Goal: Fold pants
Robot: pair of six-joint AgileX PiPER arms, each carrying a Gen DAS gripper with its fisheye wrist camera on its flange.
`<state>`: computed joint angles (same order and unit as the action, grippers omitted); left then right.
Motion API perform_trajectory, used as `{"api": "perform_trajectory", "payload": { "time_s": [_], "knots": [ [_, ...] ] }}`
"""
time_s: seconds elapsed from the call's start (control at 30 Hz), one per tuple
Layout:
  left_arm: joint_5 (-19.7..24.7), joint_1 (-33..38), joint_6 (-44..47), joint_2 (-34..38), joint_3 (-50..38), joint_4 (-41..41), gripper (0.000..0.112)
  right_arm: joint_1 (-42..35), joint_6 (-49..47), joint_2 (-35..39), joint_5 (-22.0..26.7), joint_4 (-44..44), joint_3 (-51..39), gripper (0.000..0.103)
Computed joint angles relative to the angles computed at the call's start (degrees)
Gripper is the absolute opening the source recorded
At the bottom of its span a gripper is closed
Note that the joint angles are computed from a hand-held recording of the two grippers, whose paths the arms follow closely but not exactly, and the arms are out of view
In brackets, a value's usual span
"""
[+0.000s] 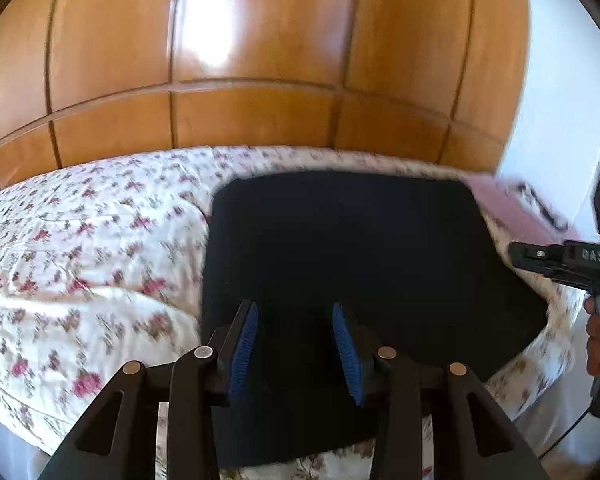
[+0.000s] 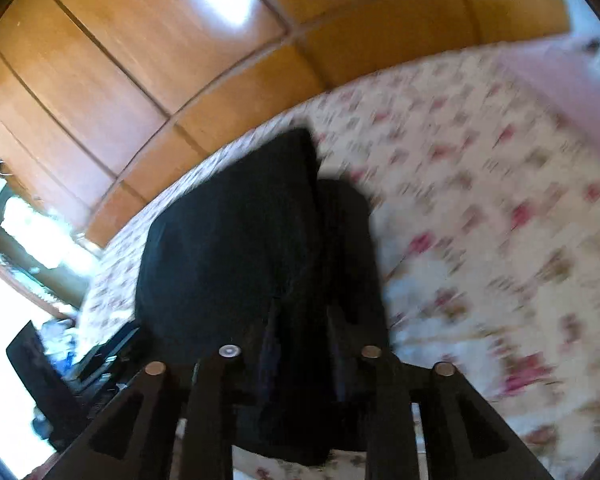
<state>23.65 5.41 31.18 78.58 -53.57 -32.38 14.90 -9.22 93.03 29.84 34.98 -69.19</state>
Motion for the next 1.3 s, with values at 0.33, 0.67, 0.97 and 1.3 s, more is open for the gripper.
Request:
{"api": "perform_trajectory", "payload": {
  "time_s": [0.33,0.67,0.97,1.3],
  "knots": [
    [9.4,-5.3,-26.4,17.8,-26.2,28.5,0.040,10.6,16.3,11.3,7.7,-29.6,-25.5,0.029],
    [11.6,-8.1,-34.3,31.6,-37.7,39.2,0.050,11.9,30.8,25.0,10.9,-47.4,-34.7,0.013],
    [9.9,-8.0,-37.8,28.0,-33.0,41.4,0.050,10.7,31.7,22.9,0.2,-46.1,-27.6,0.012],
    [9.7,-6.8,-38.9,17.1,-21.9,35.6,0.050,13.6,33.5,10.4,-6.2,-47.3,-11.9,0.034]
  ]
}}
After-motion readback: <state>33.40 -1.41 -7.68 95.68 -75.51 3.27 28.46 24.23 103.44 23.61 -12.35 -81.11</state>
